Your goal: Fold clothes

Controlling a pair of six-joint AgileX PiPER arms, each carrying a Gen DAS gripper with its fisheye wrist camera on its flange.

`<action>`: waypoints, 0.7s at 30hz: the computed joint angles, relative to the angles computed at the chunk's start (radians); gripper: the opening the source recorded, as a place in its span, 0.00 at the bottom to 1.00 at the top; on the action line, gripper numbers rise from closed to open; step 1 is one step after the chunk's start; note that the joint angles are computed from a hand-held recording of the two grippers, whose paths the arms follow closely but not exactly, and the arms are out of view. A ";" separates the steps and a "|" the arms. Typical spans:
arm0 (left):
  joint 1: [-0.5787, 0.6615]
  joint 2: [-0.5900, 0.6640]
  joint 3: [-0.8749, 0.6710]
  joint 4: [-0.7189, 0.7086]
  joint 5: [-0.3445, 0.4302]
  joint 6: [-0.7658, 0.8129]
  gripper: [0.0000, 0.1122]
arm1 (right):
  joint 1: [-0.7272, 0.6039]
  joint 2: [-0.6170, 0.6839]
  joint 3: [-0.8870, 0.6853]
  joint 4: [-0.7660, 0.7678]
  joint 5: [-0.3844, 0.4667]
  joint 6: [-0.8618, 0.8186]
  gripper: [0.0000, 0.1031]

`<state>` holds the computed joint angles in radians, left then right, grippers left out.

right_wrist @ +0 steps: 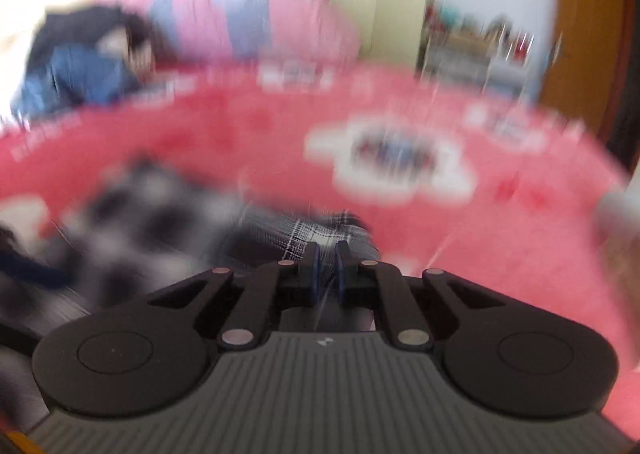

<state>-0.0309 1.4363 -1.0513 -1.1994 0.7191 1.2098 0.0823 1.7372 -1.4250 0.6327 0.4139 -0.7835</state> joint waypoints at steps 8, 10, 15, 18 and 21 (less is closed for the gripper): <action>0.010 -0.005 0.011 -0.016 0.005 0.010 0.54 | -0.013 -0.038 -0.042 0.096 0.010 -0.067 0.06; 0.009 -0.006 0.006 -0.004 0.002 -0.011 0.54 | 0.003 0.008 -0.070 0.032 0.005 -0.007 0.06; 0.009 -0.011 -0.004 0.031 0.000 -0.069 0.54 | 0.003 0.058 -0.110 -0.072 0.033 0.099 0.05; 0.021 -0.023 -0.014 0.058 0.013 -0.128 0.54 | -0.008 -0.085 -0.010 -0.037 -0.035 0.131 0.06; 0.039 -0.038 -0.014 0.074 0.029 -0.171 0.54 | -0.035 -0.268 0.130 0.125 -0.028 0.054 0.07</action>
<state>0.0078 1.3985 -1.0653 -1.1258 0.7477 1.0390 0.0468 1.4697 -1.2948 0.7580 0.3854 -0.7298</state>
